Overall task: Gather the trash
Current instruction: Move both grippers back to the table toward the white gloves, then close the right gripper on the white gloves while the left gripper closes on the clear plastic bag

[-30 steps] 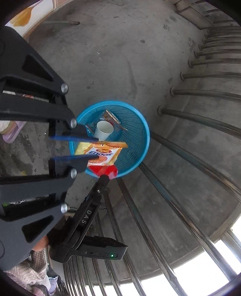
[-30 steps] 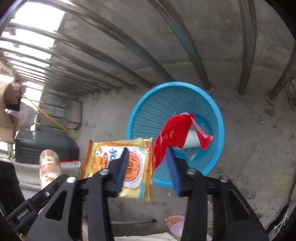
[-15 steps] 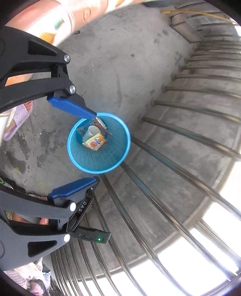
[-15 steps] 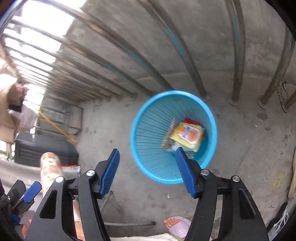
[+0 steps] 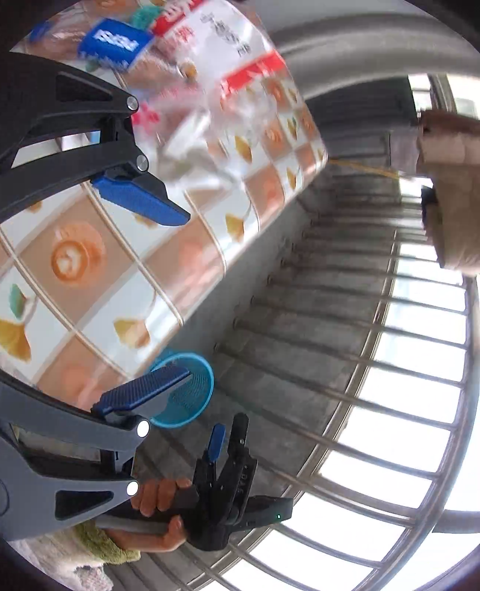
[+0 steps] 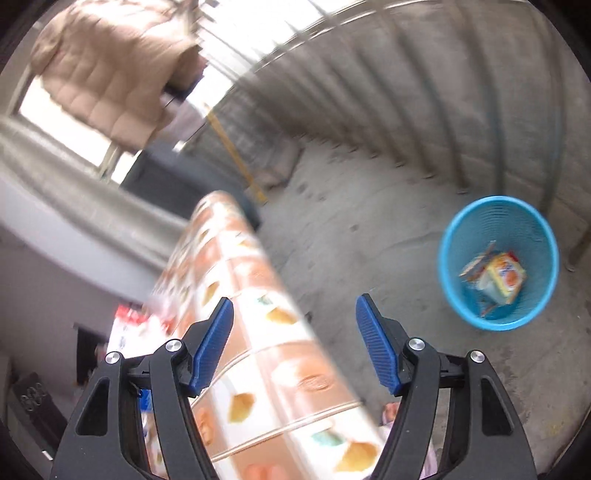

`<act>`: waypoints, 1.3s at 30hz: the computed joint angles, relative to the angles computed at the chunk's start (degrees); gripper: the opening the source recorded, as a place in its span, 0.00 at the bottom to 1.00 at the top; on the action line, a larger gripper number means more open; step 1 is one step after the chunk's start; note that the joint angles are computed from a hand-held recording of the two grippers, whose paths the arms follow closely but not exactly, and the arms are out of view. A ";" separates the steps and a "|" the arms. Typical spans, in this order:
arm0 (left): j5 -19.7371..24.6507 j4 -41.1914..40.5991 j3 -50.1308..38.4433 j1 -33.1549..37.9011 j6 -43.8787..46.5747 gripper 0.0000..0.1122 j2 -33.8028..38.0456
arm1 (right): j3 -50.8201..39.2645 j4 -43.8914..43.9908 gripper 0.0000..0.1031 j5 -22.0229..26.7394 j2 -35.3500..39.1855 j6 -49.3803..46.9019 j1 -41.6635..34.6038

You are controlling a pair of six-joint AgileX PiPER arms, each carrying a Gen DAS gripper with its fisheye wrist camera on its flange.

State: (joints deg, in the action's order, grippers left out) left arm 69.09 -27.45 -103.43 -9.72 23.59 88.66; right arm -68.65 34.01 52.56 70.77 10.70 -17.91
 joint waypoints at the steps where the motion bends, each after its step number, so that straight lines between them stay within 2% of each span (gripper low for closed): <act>1: -1.28 -0.93 3.40 3.37 1.56 0.66 -2.50 | -1.22 0.39 0.65 0.18 1.12 0.16 2.57; 3: -2.93 -3.32 8.37 10.15 4.57 0.66 -6.32 | -4.39 0.19 0.65 0.52 3.80 1.67 8.33; 6: -5.28 -7.30 11.86 19.16 8.20 0.66 -8.00 | -9.33 -1.27 0.65 -0.22 8.68 4.72 16.81; 10: -10.00 -8.50 14.87 23.34 10.23 0.65 -7.44 | -18.44 -1.77 0.65 0.71 17.04 7.32 25.11; 14: -12.33 -9.54 15.99 22.66 13.21 0.58 -5.77 | -27.87 -6.04 0.65 2.09 24.71 12.51 30.86; 19: -12.38 -12.58 17.11 20.88 17.01 0.52 -4.25 | -35.54 -7.31 0.64 2.69 32.17 14.23 33.28; 23: -13.13 -11.48 17.54 18.46 19.16 0.52 -2.85 | -40.85 -7.23 0.52 4.69 37.06 14.02 34.12; 29: -17.68 -3.79 18.64 12.43 19.19 0.52 -1.56 | -42.69 -5.92 0.38 5.46 39.11 12.79 33.92; 35: -24.20 8.46 21.53 6.94 12.93 0.52 -2.14 | -42.25 -4.96 0.35 5.06 39.01 12.30 33.44; 37: -25.00 10.22 21.94 6.48 11.85 0.42 -2.08 | -41.55 -4.50 0.35 4.74 38.58 11.84 33.23; 39: -23.57 9.10 21.28 7.00 12.24 0.37 -1.57 | -40.93 -4.02 0.35 4.57 38.18 11.38 32.98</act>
